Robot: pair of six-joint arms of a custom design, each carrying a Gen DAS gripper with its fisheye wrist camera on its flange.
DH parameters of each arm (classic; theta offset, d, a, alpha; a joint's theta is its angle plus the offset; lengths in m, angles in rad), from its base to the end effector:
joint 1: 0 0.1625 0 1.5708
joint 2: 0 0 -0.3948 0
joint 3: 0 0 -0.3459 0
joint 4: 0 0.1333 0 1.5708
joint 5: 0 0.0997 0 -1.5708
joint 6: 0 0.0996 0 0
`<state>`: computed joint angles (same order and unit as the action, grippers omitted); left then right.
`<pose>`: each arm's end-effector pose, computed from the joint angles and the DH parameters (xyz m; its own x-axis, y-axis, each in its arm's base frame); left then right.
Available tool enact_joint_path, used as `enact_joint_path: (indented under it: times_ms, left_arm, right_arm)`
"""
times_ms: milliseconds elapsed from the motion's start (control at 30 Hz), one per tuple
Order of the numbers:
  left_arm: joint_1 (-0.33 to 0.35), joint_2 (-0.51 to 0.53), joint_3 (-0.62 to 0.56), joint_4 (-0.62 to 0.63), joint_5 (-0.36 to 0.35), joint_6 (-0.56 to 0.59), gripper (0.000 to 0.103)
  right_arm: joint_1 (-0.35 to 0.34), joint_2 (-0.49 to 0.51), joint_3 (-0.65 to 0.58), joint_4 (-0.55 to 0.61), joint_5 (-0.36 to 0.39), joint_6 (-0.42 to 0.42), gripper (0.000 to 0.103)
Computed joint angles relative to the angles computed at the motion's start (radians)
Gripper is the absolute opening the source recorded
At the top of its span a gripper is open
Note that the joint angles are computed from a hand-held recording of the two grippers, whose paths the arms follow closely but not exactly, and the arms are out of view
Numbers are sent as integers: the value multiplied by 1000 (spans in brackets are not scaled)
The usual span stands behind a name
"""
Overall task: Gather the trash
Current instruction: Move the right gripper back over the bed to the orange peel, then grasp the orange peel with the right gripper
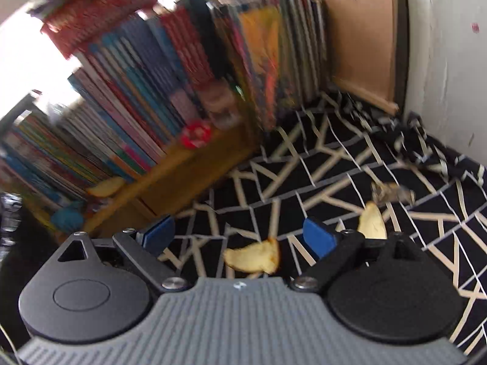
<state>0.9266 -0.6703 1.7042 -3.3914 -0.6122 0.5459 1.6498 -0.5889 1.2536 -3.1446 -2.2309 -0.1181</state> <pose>-0.1869 -0.6065 0.1407 -0.4699 0.1922 -0.8615 0.7817 0.5439 -0.3051 0.1291 -0.7159 0.1987 -0.8142 0.3448 0.4671 -0.1454 0.6578 -0.7391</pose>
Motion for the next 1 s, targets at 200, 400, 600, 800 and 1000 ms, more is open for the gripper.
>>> enact_joint_path:
  times_ms: [200, 400, 600, 800, 1000]
  left_arm:
    - [0, 1, 1, -3, 1, 4, 96]
    - [1, 2, -1, -4, 1, 7, 96]
    - [3, 0, -5, 3, -1, 2, 96]
    - [4, 4, -10, -5, 4, 10, 96]
    - [4, 6, -9, -9, 3, 14, 97]
  right_arm:
    - [-22, 95, -90, 19, -40, -108, 96]
    - [-20, 245, -239, 74, -123, -303, 103]
    - [-34, 390, -458, 163, -203, -268, 103]
    - [-52, 420, -525, 236, -218, -199, 91]
    - [-46, 378, -467, 225, -191, -173, 55]
